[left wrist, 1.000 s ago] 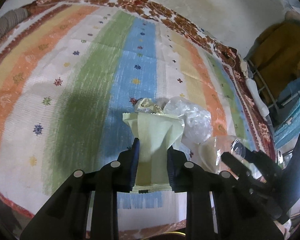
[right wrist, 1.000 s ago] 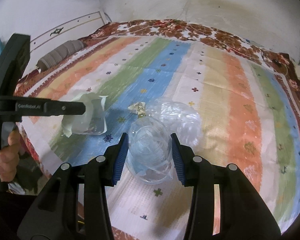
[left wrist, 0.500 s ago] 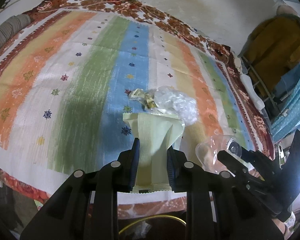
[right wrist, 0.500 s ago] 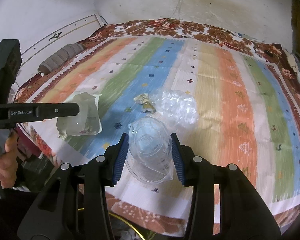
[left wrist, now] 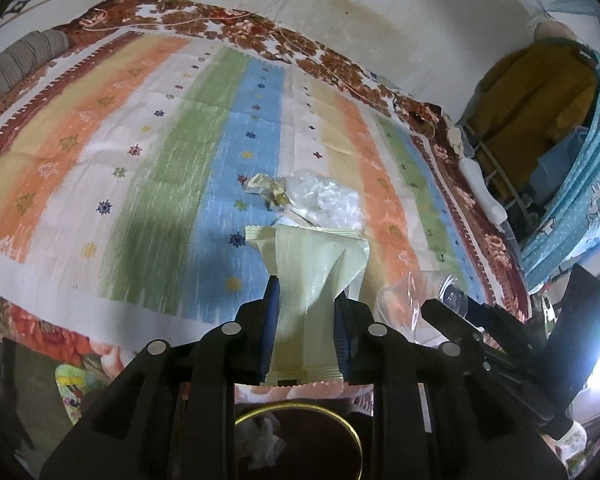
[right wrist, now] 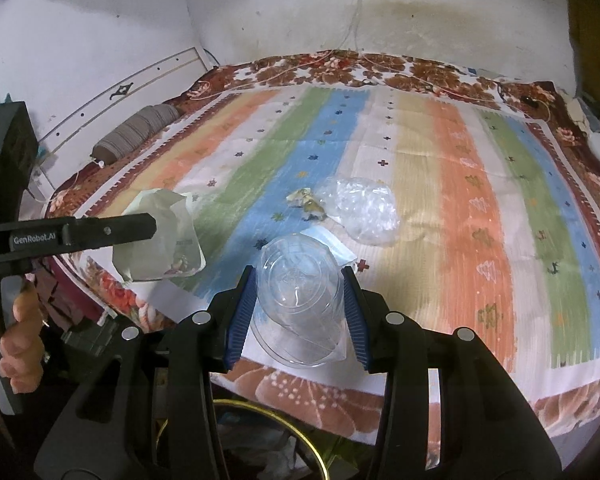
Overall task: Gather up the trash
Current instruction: 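Carry the paper packet and plastic cup in both tools over the trash bin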
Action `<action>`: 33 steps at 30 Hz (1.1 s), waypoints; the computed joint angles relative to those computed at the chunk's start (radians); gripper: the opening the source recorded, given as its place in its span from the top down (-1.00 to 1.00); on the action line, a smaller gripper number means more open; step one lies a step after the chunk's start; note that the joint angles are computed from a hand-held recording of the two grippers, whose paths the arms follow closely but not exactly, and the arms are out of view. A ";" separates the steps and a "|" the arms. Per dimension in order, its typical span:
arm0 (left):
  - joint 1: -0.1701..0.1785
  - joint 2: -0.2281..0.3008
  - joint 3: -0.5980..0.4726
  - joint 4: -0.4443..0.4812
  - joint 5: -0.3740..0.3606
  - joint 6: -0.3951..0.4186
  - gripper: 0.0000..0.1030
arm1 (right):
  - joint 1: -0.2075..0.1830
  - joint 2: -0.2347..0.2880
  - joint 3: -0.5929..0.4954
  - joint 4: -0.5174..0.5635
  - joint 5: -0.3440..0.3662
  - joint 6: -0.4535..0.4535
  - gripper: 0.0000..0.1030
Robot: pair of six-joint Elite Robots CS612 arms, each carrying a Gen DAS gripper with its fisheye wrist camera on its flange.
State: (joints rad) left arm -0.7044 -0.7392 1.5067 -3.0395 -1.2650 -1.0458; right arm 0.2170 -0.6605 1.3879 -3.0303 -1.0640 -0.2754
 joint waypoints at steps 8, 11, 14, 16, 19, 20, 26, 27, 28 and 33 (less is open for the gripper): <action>-0.027 -0.014 0.025 -0.003 0.025 0.002 0.54 | -0.007 -0.031 0.074 -0.063 -0.008 -0.001 0.22; -0.037 -0.020 0.040 -0.021 0.033 -0.001 0.54 | -0.013 -0.043 0.101 -0.078 0.009 0.010 0.22; -0.049 -0.027 0.056 -0.031 0.049 -0.003 0.54 | -0.021 -0.055 0.131 -0.087 0.030 0.025 0.22; -0.056 -0.029 0.065 -0.044 0.052 -0.003 0.54 | -0.022 -0.062 0.149 -0.091 0.035 0.025 0.22; -0.066 -0.033 0.080 -0.065 0.057 -0.005 0.54 | -0.023 -0.073 0.177 -0.119 0.029 0.006 0.22; -0.069 -0.035 0.085 -0.070 0.059 -0.006 0.54 | -0.023 -0.075 0.182 -0.125 0.030 0.003 0.22; -0.089 -0.040 0.111 -0.089 0.065 -0.015 0.53 | -0.027 -0.091 0.226 -0.144 0.025 -0.004 0.22; -0.093 -0.040 0.114 -0.090 0.066 -0.016 0.53 | -0.028 -0.093 0.233 -0.141 0.026 -0.005 0.22; -0.094 -0.040 0.116 -0.091 0.064 -0.017 0.53 | -0.029 -0.095 0.239 -0.140 0.025 -0.005 0.22; -0.115 -0.036 0.118 -0.081 0.063 -0.008 0.53 | -0.033 -0.106 0.275 -0.129 0.026 -0.009 0.22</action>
State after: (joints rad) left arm -0.8192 -0.7751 1.6249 -3.1205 -1.2020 -1.0537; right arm 0.1837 -0.7669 1.6629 -3.1592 -1.0377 -0.2841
